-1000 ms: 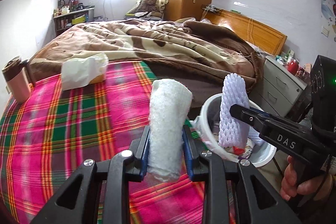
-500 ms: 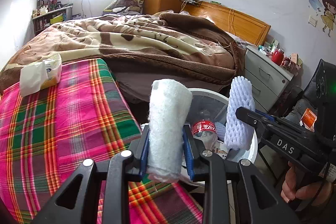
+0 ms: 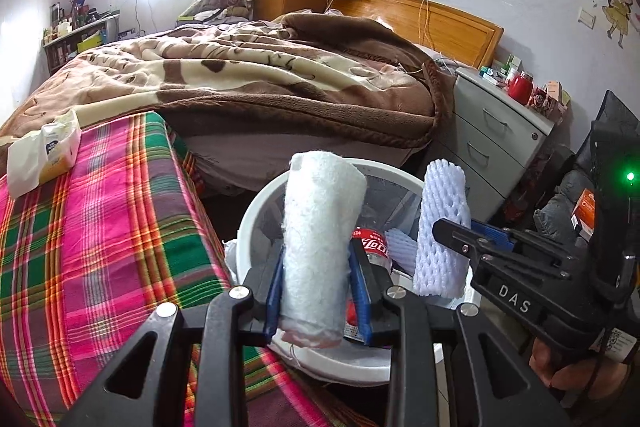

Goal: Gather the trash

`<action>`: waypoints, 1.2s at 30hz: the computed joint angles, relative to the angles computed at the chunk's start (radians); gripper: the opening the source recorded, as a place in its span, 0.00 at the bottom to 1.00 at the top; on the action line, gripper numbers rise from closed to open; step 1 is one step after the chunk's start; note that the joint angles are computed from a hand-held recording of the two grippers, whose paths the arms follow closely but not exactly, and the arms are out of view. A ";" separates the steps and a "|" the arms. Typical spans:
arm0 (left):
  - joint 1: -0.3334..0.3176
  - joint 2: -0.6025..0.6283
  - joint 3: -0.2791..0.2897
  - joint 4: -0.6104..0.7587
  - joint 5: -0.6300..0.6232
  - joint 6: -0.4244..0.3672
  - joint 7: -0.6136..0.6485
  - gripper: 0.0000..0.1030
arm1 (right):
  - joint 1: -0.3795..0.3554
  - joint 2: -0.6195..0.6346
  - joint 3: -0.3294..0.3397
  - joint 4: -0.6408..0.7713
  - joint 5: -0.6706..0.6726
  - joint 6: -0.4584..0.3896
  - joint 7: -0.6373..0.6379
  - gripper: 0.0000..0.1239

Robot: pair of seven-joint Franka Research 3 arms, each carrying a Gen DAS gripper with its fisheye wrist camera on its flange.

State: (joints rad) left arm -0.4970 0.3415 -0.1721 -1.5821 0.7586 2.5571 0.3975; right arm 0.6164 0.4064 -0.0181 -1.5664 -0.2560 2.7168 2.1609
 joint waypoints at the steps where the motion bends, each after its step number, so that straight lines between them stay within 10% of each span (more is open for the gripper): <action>1: -0.002 0.007 -0.001 0.009 -0.002 -0.005 0.002 0.32 | 0.001 0.002 -0.003 0.001 -0.002 -0.008 0.002 0.19; 10: -0.017 0.031 0.009 0.041 0.000 -0.007 0.009 0.64 | -0.015 -0.008 0.004 -0.014 0.021 -0.024 -0.016 0.25; 22: -0.028 -0.022 0.009 -0.015 0.041 -0.023 -0.047 0.73 | 0.004 -0.058 -0.017 -0.092 -0.025 0.066 0.067 0.42; 36: -0.028 -0.181 -0.046 -0.186 0.289 -0.143 -0.314 0.78 | 0.103 -0.171 -0.109 -0.236 -0.455 0.218 0.476 0.45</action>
State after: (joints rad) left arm -0.5251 0.1606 -0.2179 -1.7679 1.0472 2.4139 0.0832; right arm 0.7191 0.2358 -0.1267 -1.8028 -0.7114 2.9352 2.6366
